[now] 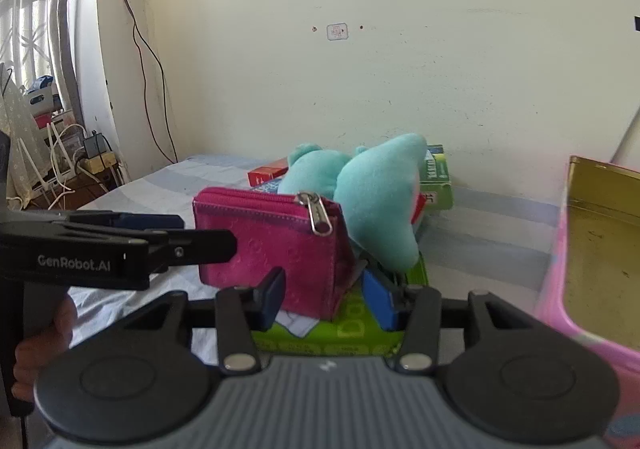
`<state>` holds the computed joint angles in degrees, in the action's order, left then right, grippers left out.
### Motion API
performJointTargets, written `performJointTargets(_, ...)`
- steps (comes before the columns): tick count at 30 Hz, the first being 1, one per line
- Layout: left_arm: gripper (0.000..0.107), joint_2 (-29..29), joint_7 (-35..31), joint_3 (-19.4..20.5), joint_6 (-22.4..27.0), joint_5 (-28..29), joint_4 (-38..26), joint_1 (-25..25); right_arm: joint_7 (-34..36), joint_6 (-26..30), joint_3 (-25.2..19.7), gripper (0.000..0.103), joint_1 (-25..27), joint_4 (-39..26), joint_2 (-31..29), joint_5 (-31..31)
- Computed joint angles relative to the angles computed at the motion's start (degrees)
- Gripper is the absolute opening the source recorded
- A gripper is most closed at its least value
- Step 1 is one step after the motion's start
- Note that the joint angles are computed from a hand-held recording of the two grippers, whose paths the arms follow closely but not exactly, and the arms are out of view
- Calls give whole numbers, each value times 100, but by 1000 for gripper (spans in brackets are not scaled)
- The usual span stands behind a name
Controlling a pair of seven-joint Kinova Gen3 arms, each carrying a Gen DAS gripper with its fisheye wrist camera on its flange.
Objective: Organize objects
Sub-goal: 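Grasp the pink zip wallet with the right gripper and drop it into the tin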
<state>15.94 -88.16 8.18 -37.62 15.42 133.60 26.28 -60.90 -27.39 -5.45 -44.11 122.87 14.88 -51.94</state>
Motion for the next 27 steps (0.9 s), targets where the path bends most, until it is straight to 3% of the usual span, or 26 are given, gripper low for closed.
performJointTargets(1, 74, 50, 95, 34, -31, -146, -32, -63, -164, 72, -224, 42, 265, -42, 25, 233)
performJointTargets(2, 59, 87, 159, 119, 31, -204, -107, -124, -294, 188, -435, 38, 531, -110, 66, 466)
performJointTargets(5, 61, -12, 188, 29, 205, -5, -209, 60, -357, -21, -1131, 29, 1158, -65, 123, 915)
performJointTargets(7, 61, -168, 283, 264, 286, -56, -221, -71, -250, -439, -1260, 29, 1097, 173, -43, 758)
performJointTargets(9, 61, -293, 5, 302, 350, 122, -312, 146, -34, -859, -1501, 29, 1091, 438, -291, 385)
performJointTargets(12, 61, -210, -694, 83, 338, 557, -661, 888, 346, -1528, -1252, 29, 521, 830, -706, -314)
performJointTargets(15, 61, 113, -940, 313, 522, 509, -1223, 1026, 570, -2048, -681, 29, -235, 1214, -1117, -1013)
performJointTargets(17, 62, 418, -941, 399, 717, 326, -1703, 1113, 738, -2385, -658, 29, -367, 1437, -1336, -1479)
performJointTargets(21, 62, 1025, -1214, 219, 1018, 418, -2571, 1673, 835, -2509, -843, 29, 87, 1883, -1813, -2140)
performJointTargets(27, 63, 1602, -1763, -437, 1768, 1128, -3515, 2536, 758, -1996, -791, 36, 877, 2117, -1973, -2482)
